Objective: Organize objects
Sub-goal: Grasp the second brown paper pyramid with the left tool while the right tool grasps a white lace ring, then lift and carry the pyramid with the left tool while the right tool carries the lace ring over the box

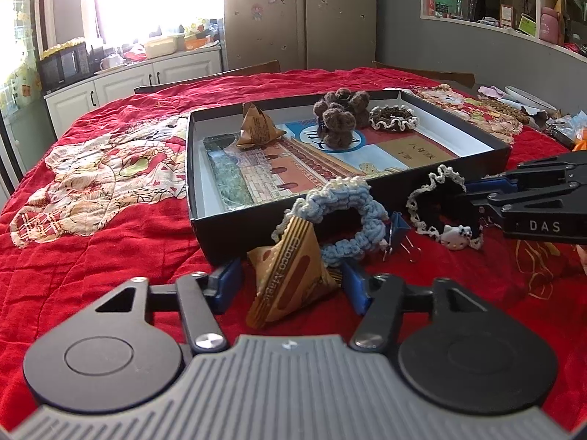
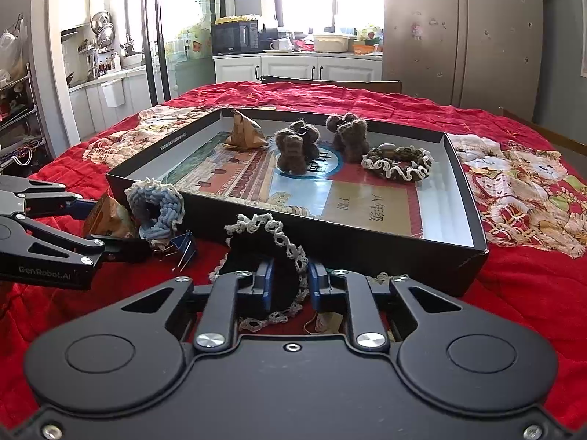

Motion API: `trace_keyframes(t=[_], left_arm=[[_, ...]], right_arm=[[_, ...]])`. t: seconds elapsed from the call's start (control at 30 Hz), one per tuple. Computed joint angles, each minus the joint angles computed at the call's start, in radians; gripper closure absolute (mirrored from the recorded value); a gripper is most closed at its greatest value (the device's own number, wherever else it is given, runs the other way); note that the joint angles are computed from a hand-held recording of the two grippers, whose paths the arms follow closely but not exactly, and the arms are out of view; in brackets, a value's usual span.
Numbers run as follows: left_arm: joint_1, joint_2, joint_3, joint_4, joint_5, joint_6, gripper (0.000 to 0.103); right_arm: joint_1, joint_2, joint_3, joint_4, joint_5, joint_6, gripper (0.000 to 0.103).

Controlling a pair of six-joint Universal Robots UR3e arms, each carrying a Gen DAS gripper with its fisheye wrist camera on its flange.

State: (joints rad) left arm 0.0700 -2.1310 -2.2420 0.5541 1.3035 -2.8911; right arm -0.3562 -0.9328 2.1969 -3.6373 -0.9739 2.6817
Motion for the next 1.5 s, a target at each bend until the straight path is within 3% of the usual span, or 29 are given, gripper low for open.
trace_keyframes(t=[0.43, 0.97, 1.5], left_arm=[[0.020, 0.066, -0.045, -0.042, -0.023, 0.012, 0.053], [0.019, 0.171, -0.104, -0.062, -0.060, 0.028, 0.053], [0.007, 0.232, -0.112, -0.076, -0.072, 0.016, 0.053]], right_arm=[[-0.012, -0.003, 0.021, -0.020, 0.029, -0.015, 0.090], [-0.038, -0.070, 0.113, -0.074, 0.088, -0.060, 0.091], [-0.104, -0.203, 0.221, -0.031, 0.190, -0.124, 0.091]])
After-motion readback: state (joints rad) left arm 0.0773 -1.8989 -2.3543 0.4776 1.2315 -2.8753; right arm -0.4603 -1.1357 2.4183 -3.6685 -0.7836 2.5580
